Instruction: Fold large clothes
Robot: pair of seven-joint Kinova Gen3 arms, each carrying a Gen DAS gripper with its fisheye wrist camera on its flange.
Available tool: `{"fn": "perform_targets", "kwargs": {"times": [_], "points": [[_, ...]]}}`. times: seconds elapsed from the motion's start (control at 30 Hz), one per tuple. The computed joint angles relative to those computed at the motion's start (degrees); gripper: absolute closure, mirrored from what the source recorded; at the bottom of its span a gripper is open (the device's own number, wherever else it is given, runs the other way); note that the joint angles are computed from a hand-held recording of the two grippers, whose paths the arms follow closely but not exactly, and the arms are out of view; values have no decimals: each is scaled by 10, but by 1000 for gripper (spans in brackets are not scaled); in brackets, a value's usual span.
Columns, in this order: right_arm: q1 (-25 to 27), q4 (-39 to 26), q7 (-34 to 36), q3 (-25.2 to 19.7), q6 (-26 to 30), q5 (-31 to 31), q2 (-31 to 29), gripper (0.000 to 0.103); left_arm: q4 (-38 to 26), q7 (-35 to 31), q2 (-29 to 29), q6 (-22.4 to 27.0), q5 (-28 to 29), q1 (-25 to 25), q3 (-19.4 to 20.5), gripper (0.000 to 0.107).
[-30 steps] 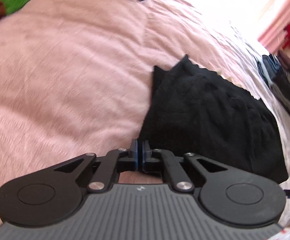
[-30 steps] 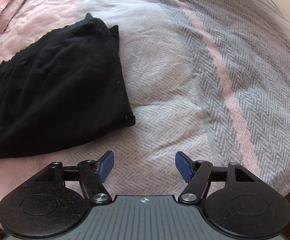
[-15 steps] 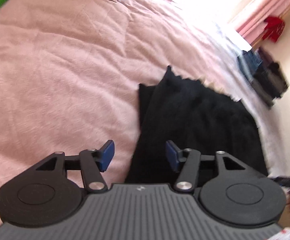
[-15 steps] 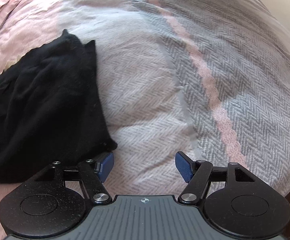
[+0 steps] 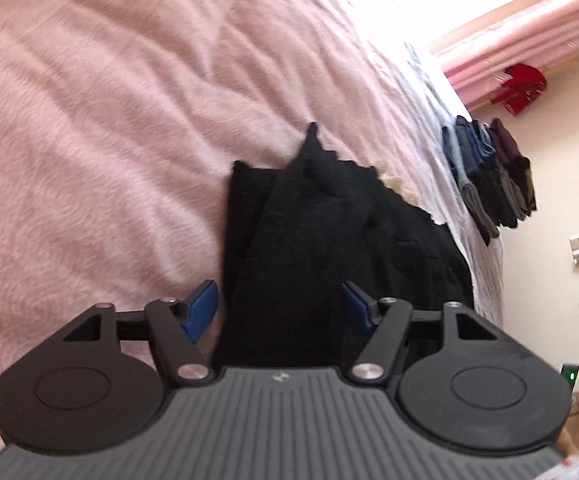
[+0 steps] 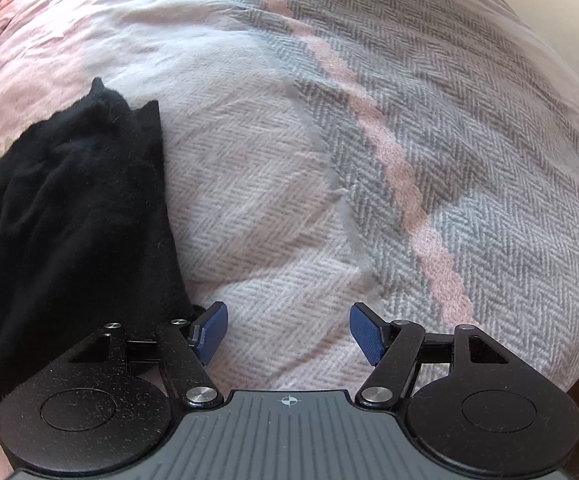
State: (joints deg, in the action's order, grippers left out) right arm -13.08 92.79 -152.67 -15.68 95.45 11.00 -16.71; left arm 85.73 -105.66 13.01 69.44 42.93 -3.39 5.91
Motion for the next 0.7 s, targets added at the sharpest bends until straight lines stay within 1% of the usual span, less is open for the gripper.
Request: {"fn": "perform_targets", "kwargs": {"times": [0.03, 0.07, 0.1, 0.13, 0.17, 0.2, 0.23, 0.27, 0.3, 0.33, 0.37, 0.43, 0.47, 0.53, 0.57, 0.6, 0.63, 0.7], "points": [[12, 0, -1, -7, -4, 0, -3, 38, 3, -5, -7, -12, -14, 14, -8, 47], [34, 0, 2, -20, -9, 0, -5, 38, 5, -5, -10, -20, -37, 39, -27, 47], [60, 5, 10, -32, -22, -5, -12, 38, 0, 4, -9, -19, -60, 63, -46, 51], [87, 15, 23, -40, -44, -12, -24, 38, -8, 22, -12, -16, -83, 77, -54, 52], [113, 24, 34, -47, -67, -19, -39, 38, -9, 45, -19, -21, -103, 80, -52, 52], [137, 33, 42, -52, -91, -27, -55, 38, -10, 69, -29, -28, -124, 92, -62, 55], [149, 40, 49, -49, -114, -36, -70, 38, -11, 92, -41, -38, -147, 114, -81, 55], [151, 44, 57, -36, -137, -49, -84, 38, -10, 115, -54, -49, -170, 130, -93, 55], [143, 52, 62, -17, -161, -62, -95, 38, -10, 134, -65, -57, -185, 136, -95, 55], [124, 64, 67, 8, -184, -75, -105, 38, -13, 150, -73, -58, -191, 130, -89, 55], [111, 77, 81, 34, -207, -96, -111, 38, -19, 157, -76, -49, -187, 114, -73, 55], [81, 109, 126, 87, -254, -133, -117, 38, -20, 151, -82, -38, -161, 68, -25, 55], [64, 124, 149, 114, -277, -150, -116, 38, -21, 139, -82, -28, -143, 57, -14, 54], [21, 153, 196, 167, -324, -173, -111, 38, -18, 126, -80, -19, -116, 60, -10, 54], [-6, 169, 219, 193, -347, -180, -109, 38, -15, 127, -78, -17, -113, 57, 3, 54], [-30, 185, 242, 220, -370, -186, -106, 38, -13, 134, -77, -16, -120, 64, 4, 54], [-48, 201, 266, 246, -394, -197, -105, 38, -9, 150, -79, -19, -136, 81, 1, 54], [-75, 233, 312, 299, -440, -235, -107, 38, 8, 165, -88, -30, -150, 93, 3, 54]]}}
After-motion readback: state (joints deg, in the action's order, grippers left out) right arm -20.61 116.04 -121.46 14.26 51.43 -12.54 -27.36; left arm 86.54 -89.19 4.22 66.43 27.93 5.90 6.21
